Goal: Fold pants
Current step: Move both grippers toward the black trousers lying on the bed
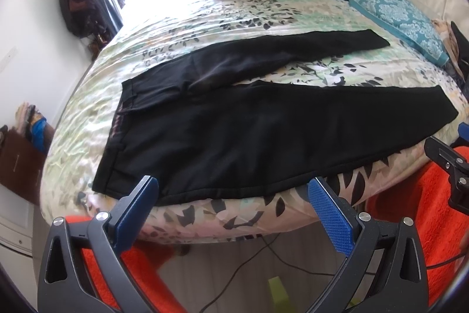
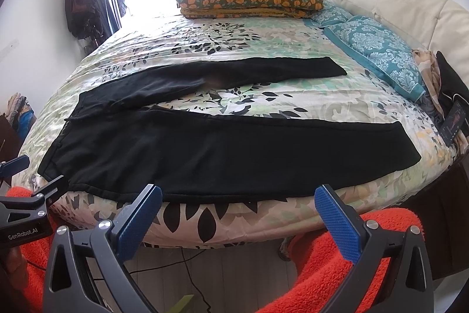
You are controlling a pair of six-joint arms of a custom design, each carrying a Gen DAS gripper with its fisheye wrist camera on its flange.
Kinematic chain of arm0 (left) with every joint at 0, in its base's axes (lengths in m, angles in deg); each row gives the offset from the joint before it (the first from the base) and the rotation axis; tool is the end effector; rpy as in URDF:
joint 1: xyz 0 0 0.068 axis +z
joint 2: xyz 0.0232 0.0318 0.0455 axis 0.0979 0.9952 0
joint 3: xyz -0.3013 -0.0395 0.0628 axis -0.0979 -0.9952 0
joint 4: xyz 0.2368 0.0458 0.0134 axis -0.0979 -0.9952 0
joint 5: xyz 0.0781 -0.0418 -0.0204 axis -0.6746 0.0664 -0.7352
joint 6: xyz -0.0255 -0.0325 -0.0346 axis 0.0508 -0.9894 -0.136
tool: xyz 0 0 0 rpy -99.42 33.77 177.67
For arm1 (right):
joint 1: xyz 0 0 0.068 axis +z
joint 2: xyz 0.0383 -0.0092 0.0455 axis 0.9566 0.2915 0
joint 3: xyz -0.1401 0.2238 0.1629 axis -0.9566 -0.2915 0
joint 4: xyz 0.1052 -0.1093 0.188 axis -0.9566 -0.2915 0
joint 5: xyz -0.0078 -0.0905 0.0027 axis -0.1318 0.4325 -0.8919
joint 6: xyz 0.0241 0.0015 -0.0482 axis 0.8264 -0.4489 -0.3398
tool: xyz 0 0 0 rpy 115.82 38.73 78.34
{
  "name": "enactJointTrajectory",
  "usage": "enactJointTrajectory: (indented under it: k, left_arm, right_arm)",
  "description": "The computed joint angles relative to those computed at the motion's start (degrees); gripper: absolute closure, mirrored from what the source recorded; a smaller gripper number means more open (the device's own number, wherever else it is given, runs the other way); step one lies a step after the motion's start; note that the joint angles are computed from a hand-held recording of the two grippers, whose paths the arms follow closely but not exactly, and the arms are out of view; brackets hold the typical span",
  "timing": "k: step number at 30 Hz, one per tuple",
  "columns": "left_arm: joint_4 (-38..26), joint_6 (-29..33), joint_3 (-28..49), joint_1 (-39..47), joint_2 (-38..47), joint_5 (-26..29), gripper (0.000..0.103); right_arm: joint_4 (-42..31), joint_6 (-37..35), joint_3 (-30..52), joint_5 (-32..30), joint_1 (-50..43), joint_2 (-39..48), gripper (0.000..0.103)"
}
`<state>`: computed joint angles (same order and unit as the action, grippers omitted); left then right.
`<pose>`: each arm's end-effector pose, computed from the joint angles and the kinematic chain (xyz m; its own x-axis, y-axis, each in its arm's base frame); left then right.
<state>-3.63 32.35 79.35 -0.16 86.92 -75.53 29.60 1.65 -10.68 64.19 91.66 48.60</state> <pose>0.3602 -0.0383 0.3068 -0.7203 0.3926 -0.5718 0.3794 0.9131 0.1491 0.2538 0.0709 0.3032 -0.7219 0.2641 -0.6395 0.3354 0.9420 0.0105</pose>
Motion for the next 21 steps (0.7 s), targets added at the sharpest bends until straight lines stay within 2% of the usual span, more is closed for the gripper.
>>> enactJointTrajectory:
  k: [17,21]
  left_arm:
    - [-0.7,-0.2,0.3,-0.4,0.7,-0.8,0.001]
    - [-0.9,-0.3,0.2,-0.4,1.5,-1.2,0.001]
  right_arm:
    - [1.0,0.5,-0.6,-0.5,0.4,0.7,0.0]
    - [1.5,1.1,-1.8,-2.3,-0.7,1.0,0.0]
